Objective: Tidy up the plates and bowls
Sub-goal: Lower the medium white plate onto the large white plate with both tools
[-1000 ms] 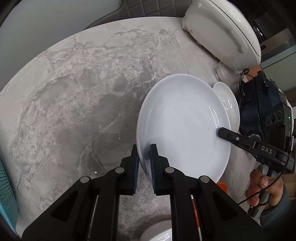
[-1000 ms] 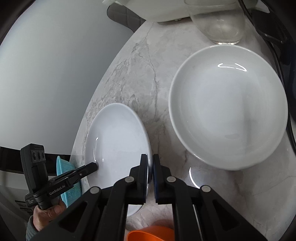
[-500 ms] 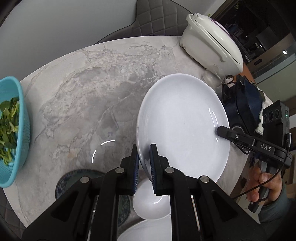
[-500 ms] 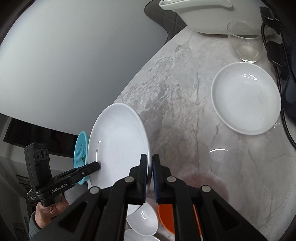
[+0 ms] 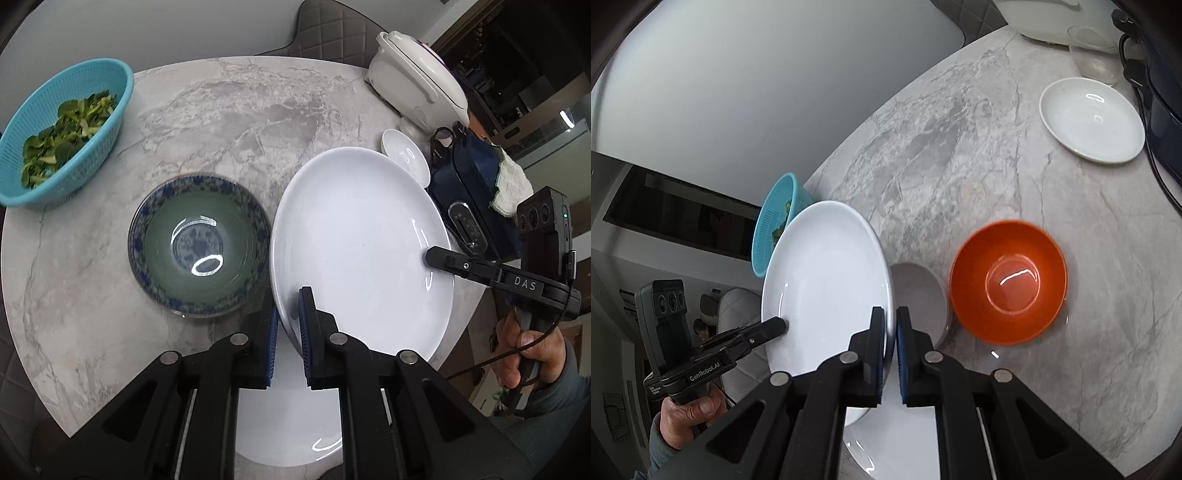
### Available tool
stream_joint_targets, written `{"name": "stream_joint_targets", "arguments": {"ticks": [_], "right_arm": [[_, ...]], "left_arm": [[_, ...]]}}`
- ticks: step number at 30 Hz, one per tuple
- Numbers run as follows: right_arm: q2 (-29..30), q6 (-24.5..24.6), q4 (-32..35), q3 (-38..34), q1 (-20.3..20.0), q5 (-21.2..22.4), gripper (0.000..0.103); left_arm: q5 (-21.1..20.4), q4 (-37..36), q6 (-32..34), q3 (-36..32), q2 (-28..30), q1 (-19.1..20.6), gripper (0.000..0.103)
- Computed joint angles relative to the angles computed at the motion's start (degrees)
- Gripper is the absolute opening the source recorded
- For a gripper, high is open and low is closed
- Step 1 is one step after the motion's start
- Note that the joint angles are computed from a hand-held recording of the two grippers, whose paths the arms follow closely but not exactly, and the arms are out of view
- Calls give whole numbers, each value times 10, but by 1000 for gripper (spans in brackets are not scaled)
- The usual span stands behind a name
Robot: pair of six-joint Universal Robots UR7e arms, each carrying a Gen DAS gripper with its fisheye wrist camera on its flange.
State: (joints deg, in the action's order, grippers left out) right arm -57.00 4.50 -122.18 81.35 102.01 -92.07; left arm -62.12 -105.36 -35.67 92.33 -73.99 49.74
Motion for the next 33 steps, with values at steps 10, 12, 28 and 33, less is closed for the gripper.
{"name": "stream_joint_targets", "arguments": {"ticks": [10, 12, 28, 33], "right_arm": [[-59, -17, 3, 125, 13, -33, 8], [-66, -24, 0, 145, 14, -44, 8], [-78, -37, -25, 232, 3, -77, 9], [-67, -40, -30, 231, 5, -88, 9]], "left_arm": [[-22, -19, -87, 178, -121, -39, 9], [-34, -29, -104, 210, -138, -41, 9], [-30, -52, -143, 326, -195, -51, 10], [-23, -68, -130, 332, -181, -45, 10]]}}
